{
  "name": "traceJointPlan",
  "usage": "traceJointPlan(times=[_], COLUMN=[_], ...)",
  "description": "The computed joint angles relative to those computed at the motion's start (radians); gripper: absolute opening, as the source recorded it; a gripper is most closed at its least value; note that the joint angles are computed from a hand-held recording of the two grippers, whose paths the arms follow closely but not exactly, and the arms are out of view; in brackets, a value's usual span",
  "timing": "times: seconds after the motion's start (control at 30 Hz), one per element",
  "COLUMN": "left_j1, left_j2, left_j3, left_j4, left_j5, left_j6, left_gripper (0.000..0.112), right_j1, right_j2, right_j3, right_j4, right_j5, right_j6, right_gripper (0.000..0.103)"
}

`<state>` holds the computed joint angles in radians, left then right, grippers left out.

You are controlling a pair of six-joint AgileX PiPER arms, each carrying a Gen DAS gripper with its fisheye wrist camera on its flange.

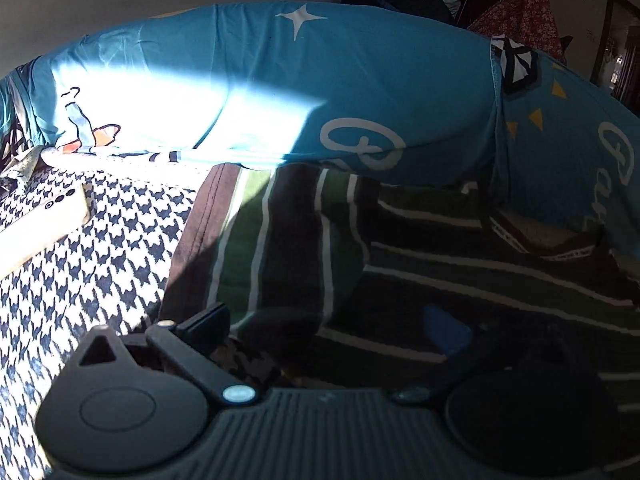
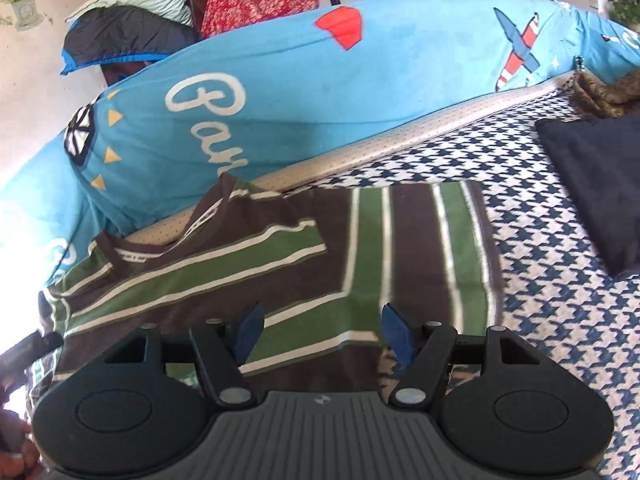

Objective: Fold clothes

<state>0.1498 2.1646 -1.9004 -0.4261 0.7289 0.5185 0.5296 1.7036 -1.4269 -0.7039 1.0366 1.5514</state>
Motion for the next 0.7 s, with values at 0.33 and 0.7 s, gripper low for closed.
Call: traceJointPlan(times=[0.33,0.7], left_j1=[0.004,-0.035], left_j2=[-0.126,-0.231], left_j3=[0.272,0.450], left_j4=[-0.007,-0.023], left_j5=[-0.062,-0.123], left_j6=[0.123,0.167], left_gripper=[0.103,0.103], right_j1=[-0.175,-0.217], right_j2=[-0.189,-0.144], right_j3=[0.315,0.393], right_j4=[-0.082,-0.170], right_j5=[-0.111,-0.235], right_j6=[0.142,0.237], right_gripper=[0.065,0.060])
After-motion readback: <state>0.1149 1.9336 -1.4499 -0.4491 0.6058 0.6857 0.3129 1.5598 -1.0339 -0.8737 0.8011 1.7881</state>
